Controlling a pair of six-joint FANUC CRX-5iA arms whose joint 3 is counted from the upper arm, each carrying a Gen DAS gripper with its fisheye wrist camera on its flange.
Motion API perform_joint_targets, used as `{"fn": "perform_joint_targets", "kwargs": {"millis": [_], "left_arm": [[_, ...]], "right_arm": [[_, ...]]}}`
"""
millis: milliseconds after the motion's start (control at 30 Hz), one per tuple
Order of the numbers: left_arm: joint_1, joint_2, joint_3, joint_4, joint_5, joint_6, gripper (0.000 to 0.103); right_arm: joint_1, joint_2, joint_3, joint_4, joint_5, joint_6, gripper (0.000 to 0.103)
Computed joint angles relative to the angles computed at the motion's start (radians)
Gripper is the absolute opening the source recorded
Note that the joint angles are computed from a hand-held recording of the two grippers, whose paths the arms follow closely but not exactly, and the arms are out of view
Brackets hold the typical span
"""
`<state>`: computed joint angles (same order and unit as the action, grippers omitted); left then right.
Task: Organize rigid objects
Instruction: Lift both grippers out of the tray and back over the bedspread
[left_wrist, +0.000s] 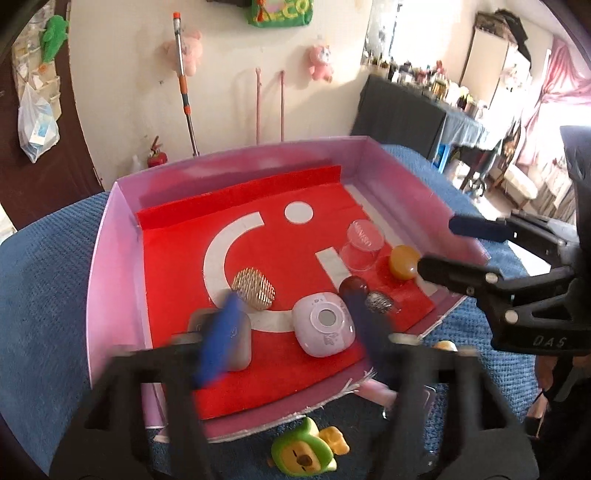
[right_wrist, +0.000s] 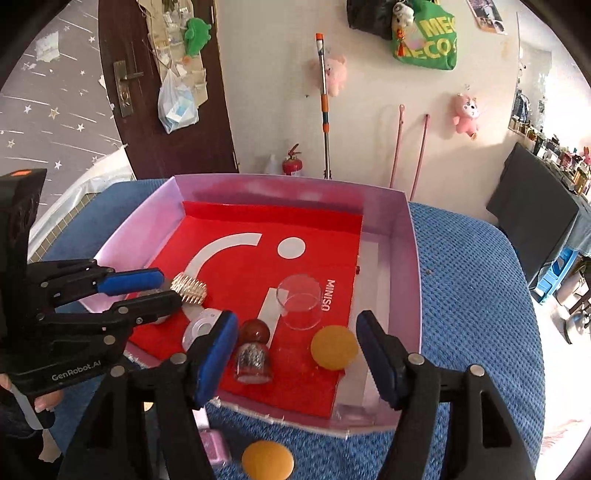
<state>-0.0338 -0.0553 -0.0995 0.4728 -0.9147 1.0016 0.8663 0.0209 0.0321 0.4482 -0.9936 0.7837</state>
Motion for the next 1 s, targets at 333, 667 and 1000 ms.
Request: {"fn": "perform_joint_targets", "kwargs": {"millis": [333,667,1000], "left_arm": [[0.016,-0.157,-0.154,0.081,0.103,-0.066,0.076],[0.037,-0.346,-0.327,0.115,0.187,-0.069,0.086],[0.052,-0.45,-0.431,0.033,0.174,0.02,0.087]], "right_arm": [[0.081,-0.114,-0.14,0.1,0.024,-0.127,0.071],[0.199,-0.243,-0.299,0.266,0.021,-0.32,0.088],[0.296,-0.316,-0.438,0.37,-0.022,-0.495,0.098]]}}
